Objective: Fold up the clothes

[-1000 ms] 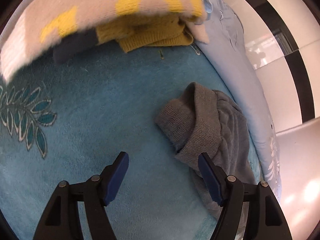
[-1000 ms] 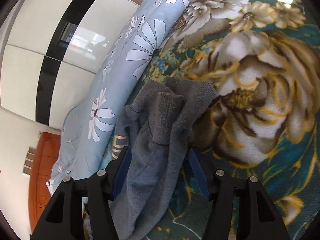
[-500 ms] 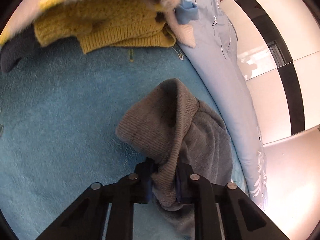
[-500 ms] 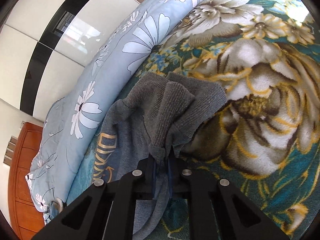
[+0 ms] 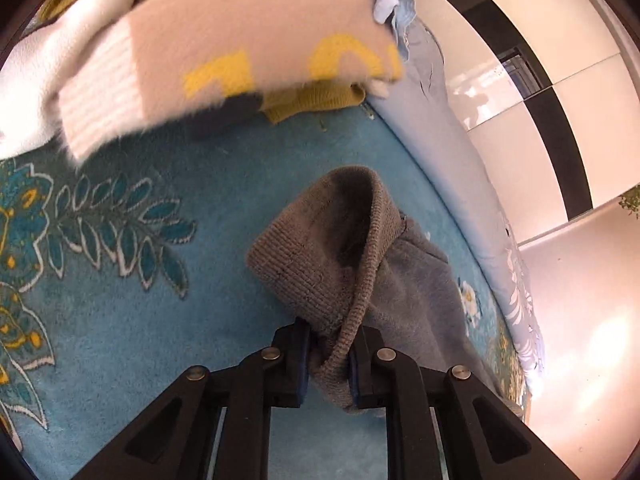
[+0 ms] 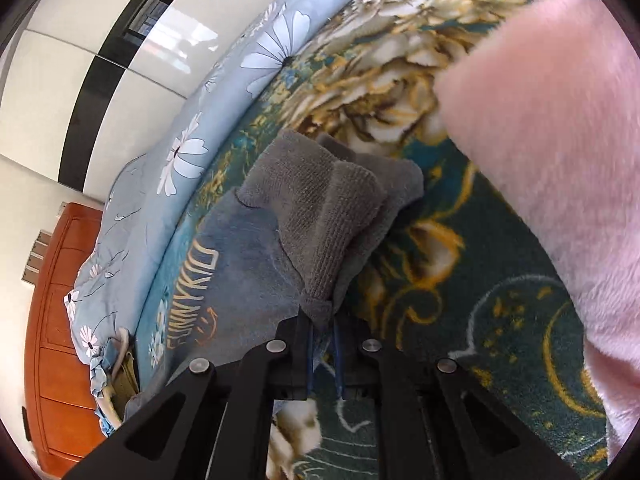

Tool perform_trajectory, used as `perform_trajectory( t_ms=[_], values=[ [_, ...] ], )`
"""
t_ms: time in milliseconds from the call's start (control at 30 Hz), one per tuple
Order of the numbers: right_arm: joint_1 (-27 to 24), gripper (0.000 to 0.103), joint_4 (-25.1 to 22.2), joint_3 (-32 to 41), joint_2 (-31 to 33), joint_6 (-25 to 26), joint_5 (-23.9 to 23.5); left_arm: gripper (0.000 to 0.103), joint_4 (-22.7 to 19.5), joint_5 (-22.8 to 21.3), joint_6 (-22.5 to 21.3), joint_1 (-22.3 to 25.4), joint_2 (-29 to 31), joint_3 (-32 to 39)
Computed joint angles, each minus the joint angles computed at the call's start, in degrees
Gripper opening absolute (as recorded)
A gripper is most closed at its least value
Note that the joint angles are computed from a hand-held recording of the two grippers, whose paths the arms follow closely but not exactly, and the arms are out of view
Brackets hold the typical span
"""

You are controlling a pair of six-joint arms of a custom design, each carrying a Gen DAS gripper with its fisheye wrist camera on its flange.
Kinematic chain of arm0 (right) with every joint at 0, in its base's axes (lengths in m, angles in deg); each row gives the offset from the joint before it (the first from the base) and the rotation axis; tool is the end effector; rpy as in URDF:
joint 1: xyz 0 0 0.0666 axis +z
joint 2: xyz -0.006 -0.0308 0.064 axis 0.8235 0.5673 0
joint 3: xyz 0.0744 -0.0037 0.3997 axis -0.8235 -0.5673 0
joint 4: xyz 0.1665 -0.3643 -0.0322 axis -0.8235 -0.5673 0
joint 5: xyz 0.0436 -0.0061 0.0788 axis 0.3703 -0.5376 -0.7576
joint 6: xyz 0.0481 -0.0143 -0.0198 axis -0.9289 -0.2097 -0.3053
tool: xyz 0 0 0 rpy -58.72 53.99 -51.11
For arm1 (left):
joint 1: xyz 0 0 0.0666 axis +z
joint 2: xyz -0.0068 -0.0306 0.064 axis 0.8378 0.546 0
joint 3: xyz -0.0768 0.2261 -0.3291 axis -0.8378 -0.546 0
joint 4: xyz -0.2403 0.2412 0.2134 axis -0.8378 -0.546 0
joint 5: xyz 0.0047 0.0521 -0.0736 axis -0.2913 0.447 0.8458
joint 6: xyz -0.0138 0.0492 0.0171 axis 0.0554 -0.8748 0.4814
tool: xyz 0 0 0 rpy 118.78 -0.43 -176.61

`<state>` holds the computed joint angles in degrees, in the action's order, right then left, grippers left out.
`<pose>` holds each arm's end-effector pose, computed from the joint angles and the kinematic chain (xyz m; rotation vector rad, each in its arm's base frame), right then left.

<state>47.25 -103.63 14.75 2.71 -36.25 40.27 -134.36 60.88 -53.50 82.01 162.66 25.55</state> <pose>0.5423 -0.0650 0.4953 0.8990 2.3403 0.7187 0.5402 0.2297 0.4956 -0.7679 2.3721 -0.7650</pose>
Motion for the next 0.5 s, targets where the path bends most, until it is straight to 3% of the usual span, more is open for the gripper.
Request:
perform_trajectory(
  t_ms=[100,167,200,333,467,500],
  values=[
    [0.8,0.009,-2.2,1.2,-0.2,1.1,2.5,0.023,-0.3,2.4,-1.3,0.9,-0.8,-1.3],
    [1.5,0.019,-5.0,3.2,0.3,2.6,4.9,0.025,-1.5,3.0,-3.5,1.2,-1.2,-1.0],
    [1.7,0.027,-6.3,4.0,0.2,3.5,6.0,0.028,-2.7,2.5,-4.5,1.2,-1.1,0.1],
    [2.7,0.039,-10.6,6.1,-1.3,8.0,11.5,0.040,-3.7,-1.4,-7.4,2.0,-2.0,1.0],
    [4.7,0.040,-14.3,10.1,-2.1,12.0,17.8,0.047,-5.4,-3.3,-11.6,3.3,-2.4,3.1],
    [5.5,0.040,-14.2,11.4,-1.7,12.7,18.1,0.054,-5.6,-3.6,-12.6,2.8,-1.8,4.4]
  ],
)
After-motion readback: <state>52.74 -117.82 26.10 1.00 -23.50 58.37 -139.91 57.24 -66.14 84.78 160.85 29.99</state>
